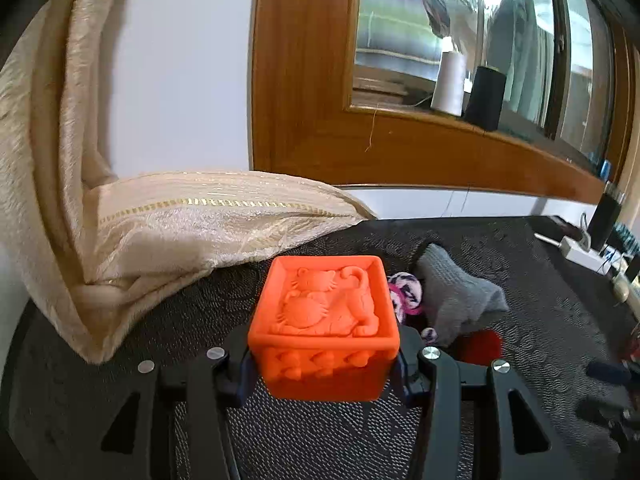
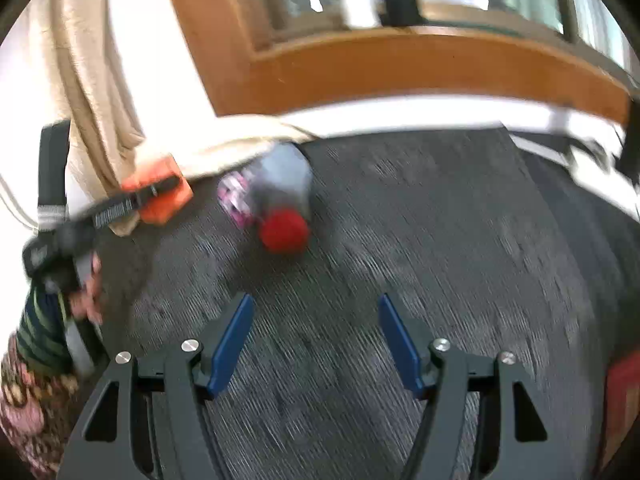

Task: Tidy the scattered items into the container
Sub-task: 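Grasp the small orange cube with the left tool while the right tool grasps the grey sock, then carry the grey sock into the box and open the right tool while the left tool carries the orange cube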

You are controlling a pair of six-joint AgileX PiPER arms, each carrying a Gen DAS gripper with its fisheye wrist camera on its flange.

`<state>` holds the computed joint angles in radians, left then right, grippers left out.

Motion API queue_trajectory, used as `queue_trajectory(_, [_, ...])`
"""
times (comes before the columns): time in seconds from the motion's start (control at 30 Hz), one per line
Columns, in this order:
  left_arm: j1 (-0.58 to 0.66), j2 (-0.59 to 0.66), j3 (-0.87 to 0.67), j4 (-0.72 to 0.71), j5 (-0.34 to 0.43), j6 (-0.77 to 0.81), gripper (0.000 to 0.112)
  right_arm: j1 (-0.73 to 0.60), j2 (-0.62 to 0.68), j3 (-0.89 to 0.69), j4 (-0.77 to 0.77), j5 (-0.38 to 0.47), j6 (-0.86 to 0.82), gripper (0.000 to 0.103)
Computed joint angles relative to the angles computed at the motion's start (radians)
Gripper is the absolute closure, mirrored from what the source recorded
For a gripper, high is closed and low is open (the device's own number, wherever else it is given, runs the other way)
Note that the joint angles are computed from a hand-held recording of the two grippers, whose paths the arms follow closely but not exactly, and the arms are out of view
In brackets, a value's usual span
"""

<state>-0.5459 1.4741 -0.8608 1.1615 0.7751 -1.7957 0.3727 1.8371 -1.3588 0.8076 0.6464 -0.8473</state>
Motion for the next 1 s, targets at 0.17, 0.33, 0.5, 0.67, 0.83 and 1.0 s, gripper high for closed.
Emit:
queue_trajectory(0.17, [0.039, 0.004, 0.022, 0.036, -0.068, -0.043, 0.059, 0.076, 0.151, -0.266, -0.038, 0.077, 0.148, 0.034])
queue_trajectory(0.33, [0.098, -0.011, 0.046, 0.035, -0.145, -0.04, 0.059, 0.133, 0.415, -0.677, -0.187, 0.216, 0.438, 0.034])
queue_trajectory(0.5, [0.108, 0.01, 0.045, 0.029, -0.166, -0.038, 0.059, 0.14, 0.599, -0.954, -0.298, 0.351, 0.597, 0.063])
queue_trajectory(0.67, [0.108, 0.052, 0.025, 0.012, -0.196, -0.006, 0.059, 0.099, 0.508, -0.8, -0.217, 0.297, 0.522, 0.073])
queue_trajectory(0.83, [0.089, 0.052, 0.021, 0.018, -0.199, -0.009, 0.059, 0.04, 0.343, -0.561, -0.115, 0.217, 0.409, 0.073])
queue_trajectory(1.0, [0.052, 0.044, 0.008, 0.024, -0.175, -0.006, 0.059, -0.037, 0.163, -0.282, -0.031, 0.14, 0.274, 0.073])
